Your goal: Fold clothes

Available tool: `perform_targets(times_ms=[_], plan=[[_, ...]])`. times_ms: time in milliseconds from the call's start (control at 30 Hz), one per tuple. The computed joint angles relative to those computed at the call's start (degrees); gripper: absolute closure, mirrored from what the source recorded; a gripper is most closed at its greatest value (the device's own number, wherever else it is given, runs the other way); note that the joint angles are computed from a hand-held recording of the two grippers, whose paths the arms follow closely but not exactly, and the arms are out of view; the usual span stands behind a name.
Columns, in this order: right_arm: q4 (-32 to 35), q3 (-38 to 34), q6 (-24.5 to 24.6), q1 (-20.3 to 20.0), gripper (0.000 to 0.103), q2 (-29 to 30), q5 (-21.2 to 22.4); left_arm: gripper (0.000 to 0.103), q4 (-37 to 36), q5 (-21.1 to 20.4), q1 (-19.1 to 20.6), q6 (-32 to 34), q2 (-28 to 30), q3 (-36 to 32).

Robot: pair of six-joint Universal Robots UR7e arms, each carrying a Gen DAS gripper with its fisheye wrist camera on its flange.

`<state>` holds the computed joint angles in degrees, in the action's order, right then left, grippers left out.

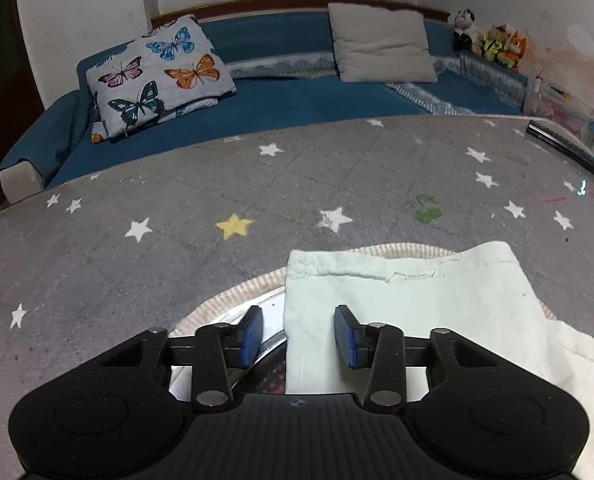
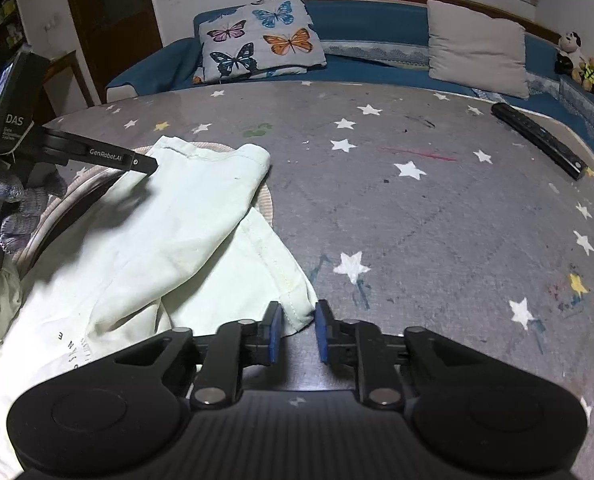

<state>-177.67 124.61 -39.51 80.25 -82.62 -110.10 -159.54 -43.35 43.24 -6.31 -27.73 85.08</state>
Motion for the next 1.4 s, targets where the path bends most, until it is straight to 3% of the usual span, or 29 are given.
perform_targets(times_ms=[100,200,500,833,933,1100,1167,1333,1400], plan=[[-0.19,-0.26,-0.43,0.34,0.097,0.19,-0.40,0.093,-1.00,-0.33,-0.11,1.18,0.20,-0.02],[-1.41,-0.61,-1.53,0.96,0.100,0.35,-0.84,0.098,-2.94,0.45,-0.45,2.32,0.31,0.57],[-7.11,-5.47,-8.84,4.62,0.101,3.57,-3.35,0.100,-10.78,4.65,-1.18,4.67,-2.38,3.92],[-16.18,-20.09,-14.64,7.79,0.101,15.87,-4.80,0.100,-14.79,11.86,0.30,5.06,-4.94,4.55],[-16.27,-24.58,-13.79,7.48,0.100,19.48,-4.16,0.100,-14.11,13.88,1.09,4.76,-4.71,4.27],[-15.67,-27.55,-10.91,6.78,0.092,21.70,-5.52,0.100,-10.19,15.21,2.45,1.48,-5.26,4.89],[-13.21,-26.74,-9.57,6.21,0.073,20.40,-5.29,0.099,-8.21,15.10,2.78,-0.26,-5.88,5.49],[-7.52,-21.43,-7.26,4.46,0.054,15.12,-5.66,0.096,-7.96,15.12,2.06,-1.14,-7.84,8.30],[-5.99,-19.00,-5.81,3.68,0.052,12.91,-6.04,0.082,-8.63,14.84,1.34,-0.59,-9.13,10.09]])
